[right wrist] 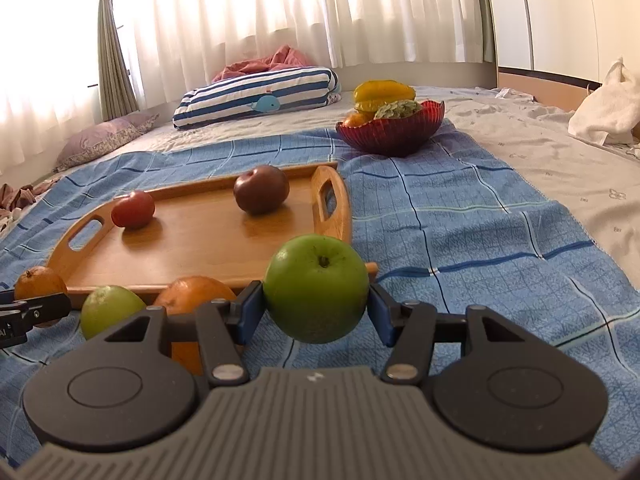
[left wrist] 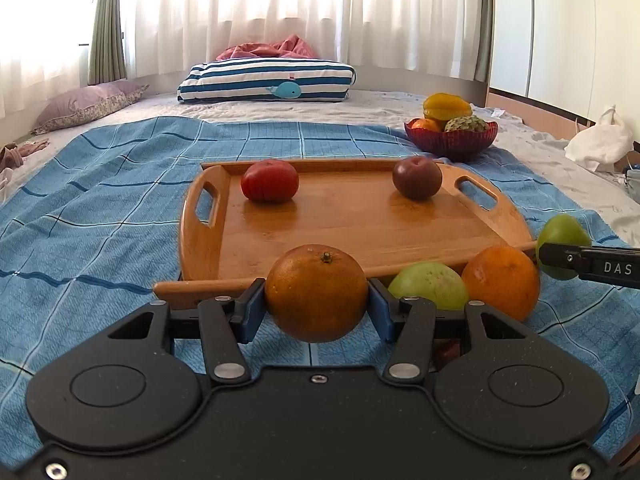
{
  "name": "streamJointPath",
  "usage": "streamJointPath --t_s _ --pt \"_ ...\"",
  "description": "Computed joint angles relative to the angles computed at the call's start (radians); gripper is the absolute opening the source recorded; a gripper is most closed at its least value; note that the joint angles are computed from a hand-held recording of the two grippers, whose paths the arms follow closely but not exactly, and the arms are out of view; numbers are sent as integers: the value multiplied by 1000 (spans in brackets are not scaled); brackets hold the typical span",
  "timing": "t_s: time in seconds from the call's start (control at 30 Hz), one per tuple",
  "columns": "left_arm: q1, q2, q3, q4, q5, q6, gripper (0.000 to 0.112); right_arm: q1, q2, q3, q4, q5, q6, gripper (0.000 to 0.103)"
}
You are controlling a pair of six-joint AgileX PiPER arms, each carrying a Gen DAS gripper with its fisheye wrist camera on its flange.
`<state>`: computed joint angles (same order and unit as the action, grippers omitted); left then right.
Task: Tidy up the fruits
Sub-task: 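Lift the orange and green apple over the tray with both tools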
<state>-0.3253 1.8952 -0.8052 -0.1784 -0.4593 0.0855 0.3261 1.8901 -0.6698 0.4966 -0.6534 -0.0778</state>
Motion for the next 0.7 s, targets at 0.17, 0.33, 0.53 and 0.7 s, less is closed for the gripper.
streamJointPath --t_s 0.17,0.33,0.53,0.7 --pt "21 -3 -30 5 27 14 51 9 -15 -27 36 25 -47 61" --pt "53 1 -72 68 71 -29 51 14 -19 -76 73 66 -108 61" --pt "89 29 -152 175 144 -134 51 -2 -8 -157 57 149 -130 61" --pt "112 66 -237 277 207 -229 51 -24 23 -252 76 237 -171 61"
